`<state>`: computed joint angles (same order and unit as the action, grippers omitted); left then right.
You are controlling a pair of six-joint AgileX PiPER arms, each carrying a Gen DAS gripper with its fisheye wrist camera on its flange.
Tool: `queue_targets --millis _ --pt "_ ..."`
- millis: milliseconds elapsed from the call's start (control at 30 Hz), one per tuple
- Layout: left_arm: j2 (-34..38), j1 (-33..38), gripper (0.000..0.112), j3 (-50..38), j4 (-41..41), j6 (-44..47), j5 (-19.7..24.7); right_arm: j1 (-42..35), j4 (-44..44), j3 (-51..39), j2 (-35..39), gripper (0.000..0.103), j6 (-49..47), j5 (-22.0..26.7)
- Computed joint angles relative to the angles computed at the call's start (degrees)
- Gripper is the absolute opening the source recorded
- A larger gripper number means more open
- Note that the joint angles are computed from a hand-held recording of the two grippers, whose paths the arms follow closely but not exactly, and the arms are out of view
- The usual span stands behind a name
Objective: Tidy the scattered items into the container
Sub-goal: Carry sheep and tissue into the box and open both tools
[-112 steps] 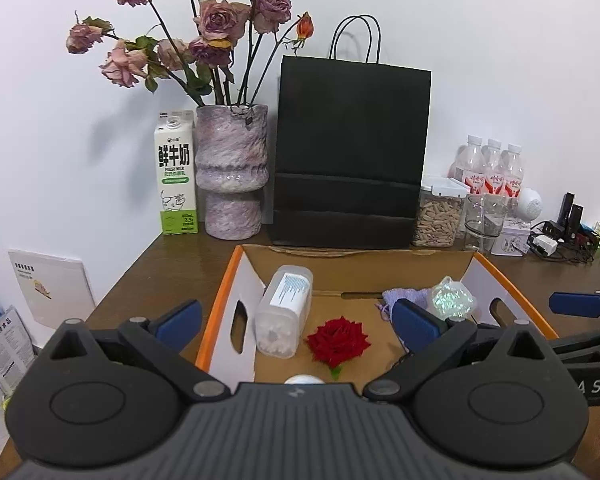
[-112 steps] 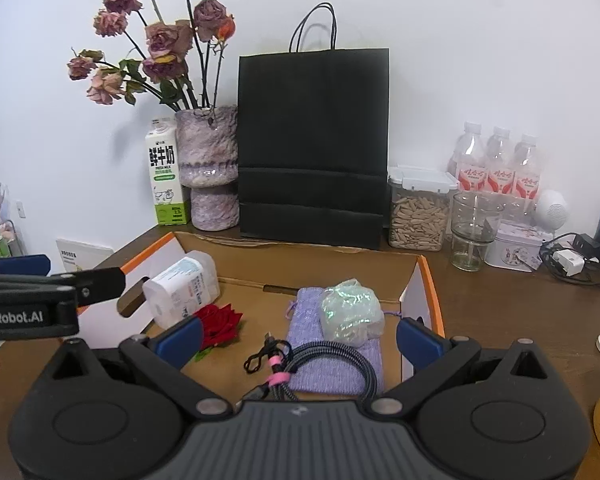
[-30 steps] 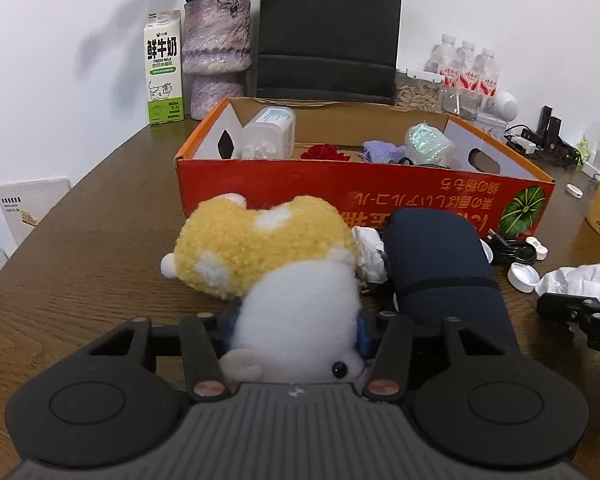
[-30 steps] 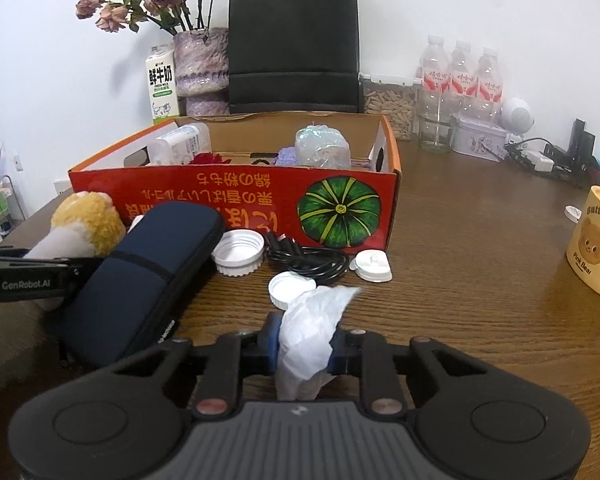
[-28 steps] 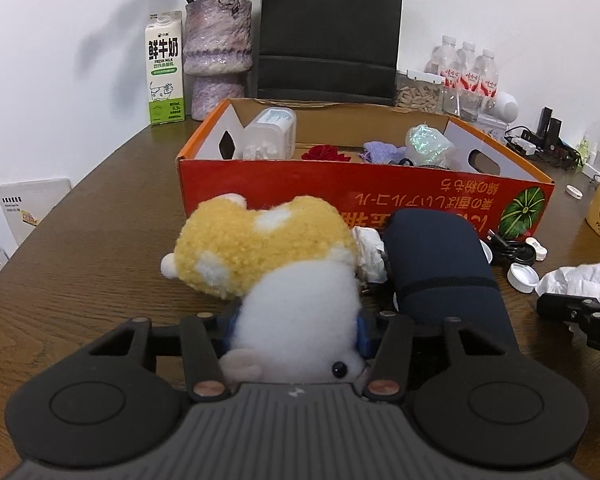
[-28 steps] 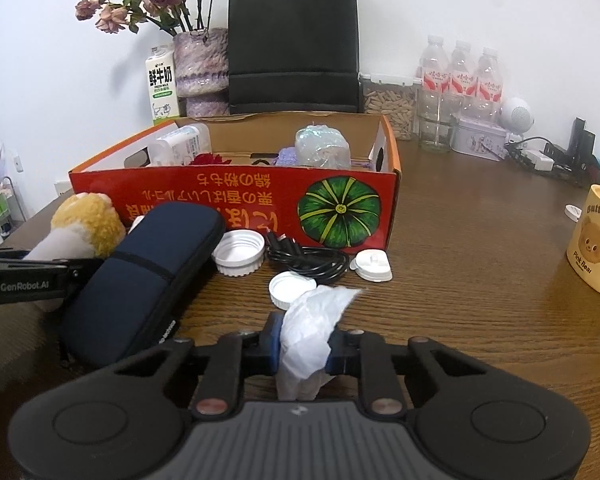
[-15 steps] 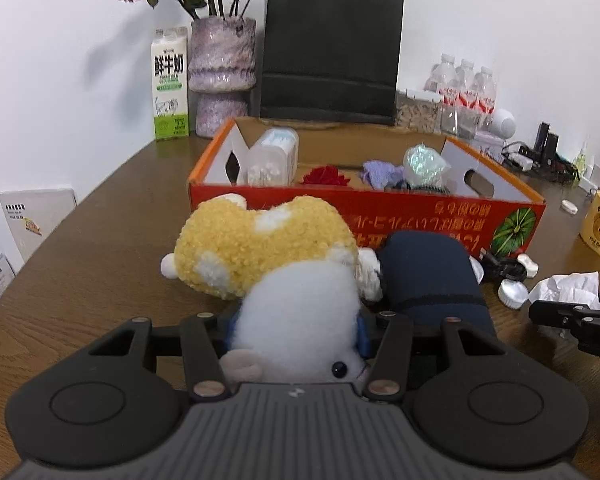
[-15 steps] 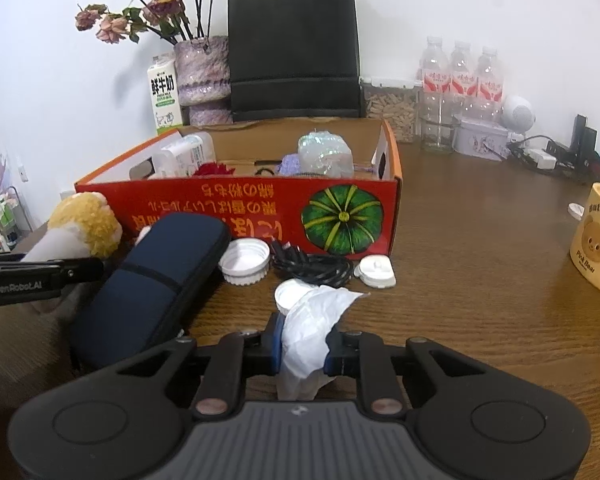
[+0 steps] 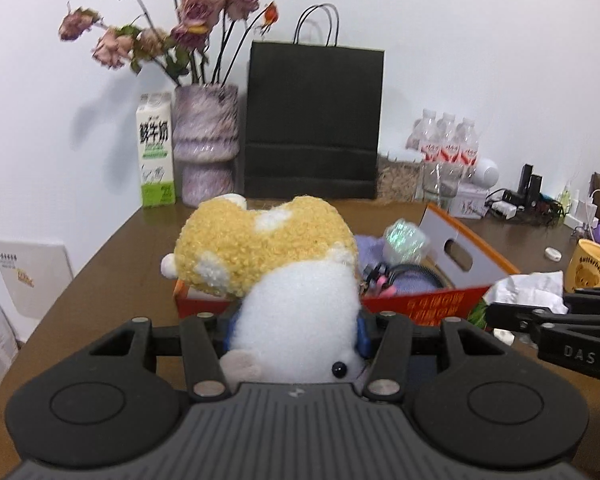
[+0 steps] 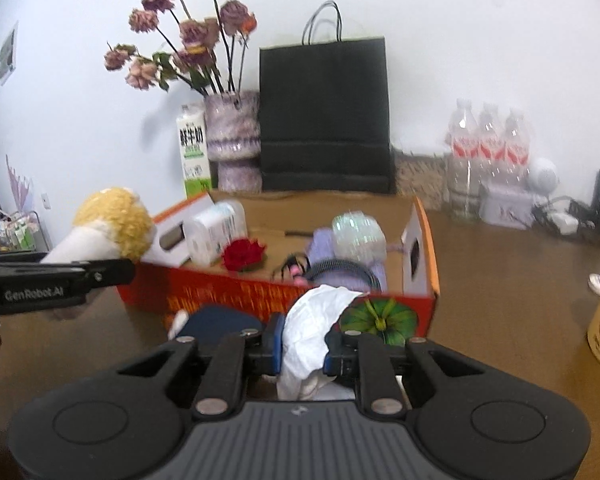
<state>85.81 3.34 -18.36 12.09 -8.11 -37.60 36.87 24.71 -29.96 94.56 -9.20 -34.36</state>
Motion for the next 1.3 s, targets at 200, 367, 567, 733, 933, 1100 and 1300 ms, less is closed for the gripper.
queue_targets --millis 200,367,567,733,933,1100,1300 --pt "0.05 -3.07 0.052 -4.74 -2.99 1.11 2.8 -2.59 -2.96 -6.3 1.24 0.016 0.59 3.0" --pt "1.92 -5.59 0.052 -8.91 -6.65 3.31 3.97 -4.77 -5.81 -12.07 3.7 0.016 2.09 4.95" --pt "5.89 -6.71 0.052 -15.39 -7.47 3.16 6.11 -7.56 -9.78 -18.94 6.95 0.016 5.49 6.27" --pt "11.03 -7.22 0.052 -22.18 -7.84 2.36 8.6 -9.85 -12.61 -25.46 10.9 0.016 8.2 8.84" --pt "16.95 -6.88 0.052 -28.96 -5.09 -0.35 11.56 -12.44 -18.76 -32.81 16.25 0.016 14.59 13.83" --pt "21.39 -6.37 0.052 -34.15 -2.13 -2.03 13.49 -13.62 -21.57 -38.14 20.3 0.016 16.6 17.74" --pt "24.9 -5.76 0.052 -38.09 0.67 -4.31 17.39 -14.06 -21.95 -41.71 23.48 0.017 16.73 21.55"
